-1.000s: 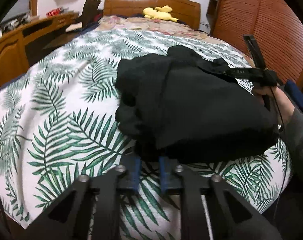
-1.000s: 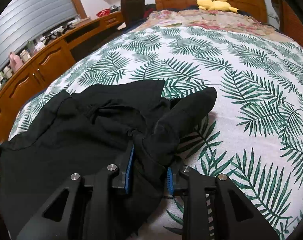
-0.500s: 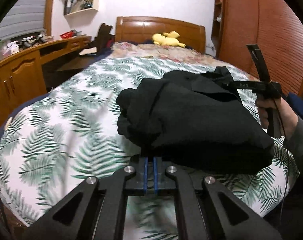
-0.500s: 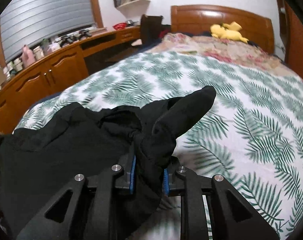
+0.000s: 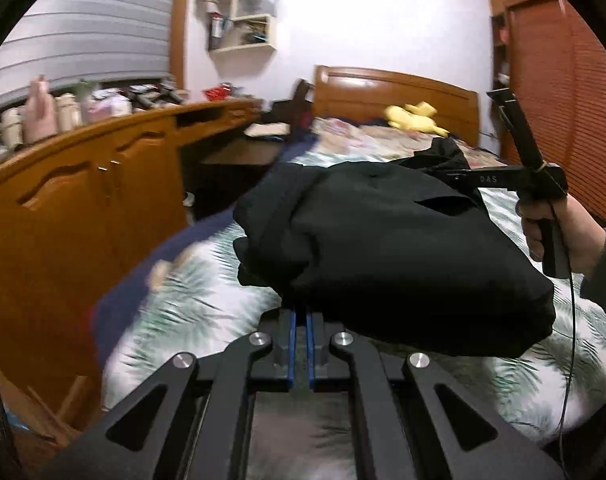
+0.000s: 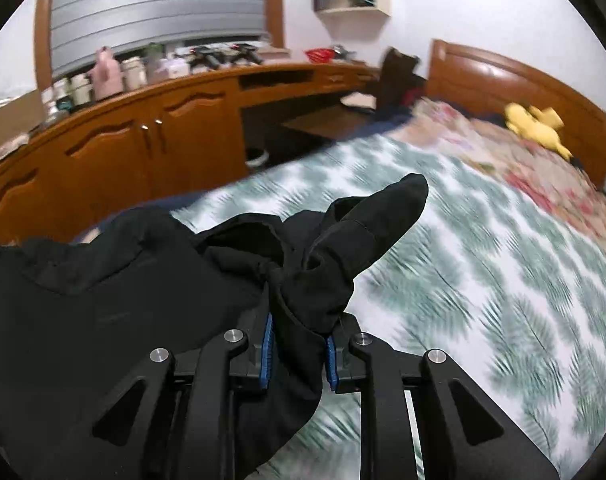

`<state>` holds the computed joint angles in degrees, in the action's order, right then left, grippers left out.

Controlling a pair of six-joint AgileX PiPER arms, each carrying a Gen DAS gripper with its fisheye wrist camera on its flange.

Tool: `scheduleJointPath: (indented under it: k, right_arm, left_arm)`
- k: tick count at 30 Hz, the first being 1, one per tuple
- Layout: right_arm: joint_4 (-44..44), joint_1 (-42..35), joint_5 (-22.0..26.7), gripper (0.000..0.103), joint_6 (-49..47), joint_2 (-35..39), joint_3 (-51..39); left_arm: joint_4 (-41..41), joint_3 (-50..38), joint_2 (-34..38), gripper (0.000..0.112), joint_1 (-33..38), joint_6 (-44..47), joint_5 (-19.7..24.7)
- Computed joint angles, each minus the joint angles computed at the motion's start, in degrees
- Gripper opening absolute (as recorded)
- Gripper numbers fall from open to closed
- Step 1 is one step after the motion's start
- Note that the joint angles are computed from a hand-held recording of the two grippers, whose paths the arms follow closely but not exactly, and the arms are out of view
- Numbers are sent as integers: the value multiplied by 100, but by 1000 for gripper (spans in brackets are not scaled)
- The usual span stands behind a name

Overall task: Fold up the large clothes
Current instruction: 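Lift the folded coat with both tools and carry it off the bed, then lower the coat onto the floor beside the bed and open both tools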

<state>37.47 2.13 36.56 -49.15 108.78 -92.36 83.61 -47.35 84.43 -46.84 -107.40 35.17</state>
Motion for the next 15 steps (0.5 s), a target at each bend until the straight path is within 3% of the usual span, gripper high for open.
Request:
scheduleJointPath:
  k: [8,12,15]
  right_arm:
    - [-710,1381,-261,18,1346,712,-1396]
    - [-1371,1804,217,21,2242,1493,-2260]
    - [-1880,1968,808,24,2899,2089,-2801]
  left_arm:
    - [124,514,-775,1,1311,628,56]
    - [276,865,-460,2,2275,387,-821]
    - [341,957,-10,2,2542,134,-1283]
